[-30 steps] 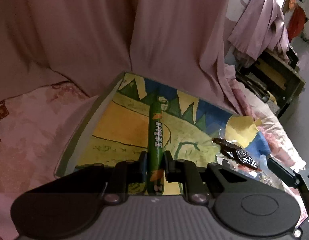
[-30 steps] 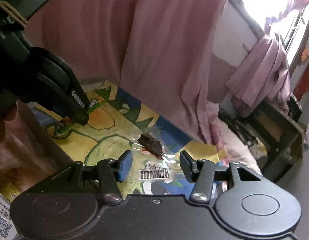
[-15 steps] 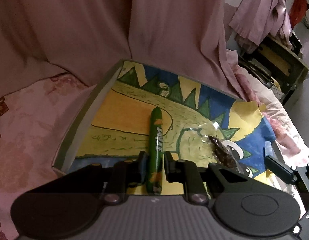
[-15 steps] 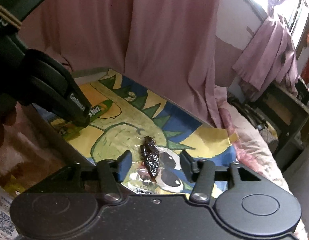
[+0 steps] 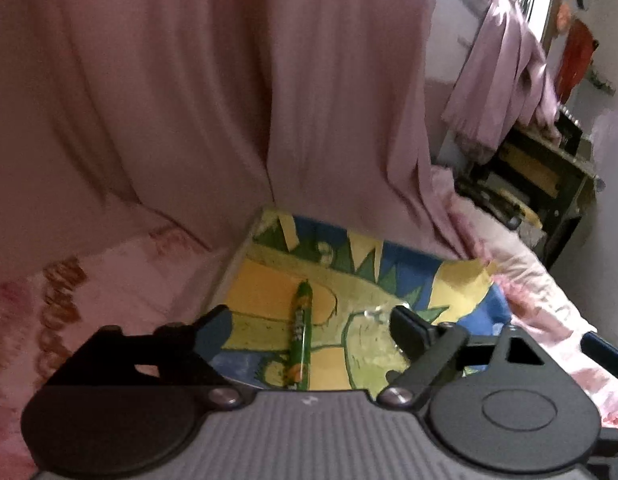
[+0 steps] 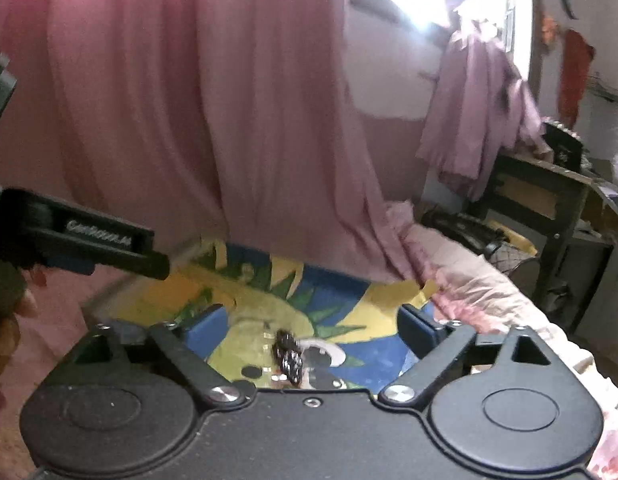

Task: Organize snacks
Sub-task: 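Open the left tool over the tray while the right tool releases the jerky beside it, then move both tools back from the tray toward the snack pile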

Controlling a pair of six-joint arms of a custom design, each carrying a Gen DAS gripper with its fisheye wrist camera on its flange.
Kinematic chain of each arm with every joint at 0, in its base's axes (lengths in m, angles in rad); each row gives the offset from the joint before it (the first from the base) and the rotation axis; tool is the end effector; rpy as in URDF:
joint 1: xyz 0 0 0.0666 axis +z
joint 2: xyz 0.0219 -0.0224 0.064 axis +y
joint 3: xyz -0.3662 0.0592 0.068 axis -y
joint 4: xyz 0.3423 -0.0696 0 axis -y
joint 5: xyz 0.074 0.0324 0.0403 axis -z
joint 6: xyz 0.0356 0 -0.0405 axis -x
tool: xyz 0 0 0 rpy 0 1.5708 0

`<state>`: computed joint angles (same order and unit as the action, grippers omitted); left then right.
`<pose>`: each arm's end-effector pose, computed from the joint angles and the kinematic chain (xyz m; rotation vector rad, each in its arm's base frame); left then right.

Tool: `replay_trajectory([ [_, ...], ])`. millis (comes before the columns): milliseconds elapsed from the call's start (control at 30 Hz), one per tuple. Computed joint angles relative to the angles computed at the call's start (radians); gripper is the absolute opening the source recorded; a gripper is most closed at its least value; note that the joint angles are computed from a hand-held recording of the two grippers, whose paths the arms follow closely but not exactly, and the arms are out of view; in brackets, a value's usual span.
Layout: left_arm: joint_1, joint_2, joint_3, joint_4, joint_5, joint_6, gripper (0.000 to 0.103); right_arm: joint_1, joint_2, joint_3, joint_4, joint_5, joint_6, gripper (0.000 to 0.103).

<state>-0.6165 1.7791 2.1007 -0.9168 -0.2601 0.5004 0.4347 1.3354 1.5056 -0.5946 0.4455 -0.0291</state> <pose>0.4771 -0.3274 0.5221 -0.0243 2.1661 -0.3678 0.4026 0.1696 0.5167 -0.1125 1.9508 -0.1394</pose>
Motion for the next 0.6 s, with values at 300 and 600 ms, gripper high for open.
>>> replay_trajectory([
  [300,-0.081,-0.17,-0.183,0.109,-0.139,-0.006,0.102,0.045,-0.199,-0.12,0.055,0.037,-0.039,0.102],
  [600,-0.19,-0.314,-0.345,0.078,-0.253,0.013,0.103,0.11,-0.35,-0.166,-0.081,0.072,-0.154,0.102],
])
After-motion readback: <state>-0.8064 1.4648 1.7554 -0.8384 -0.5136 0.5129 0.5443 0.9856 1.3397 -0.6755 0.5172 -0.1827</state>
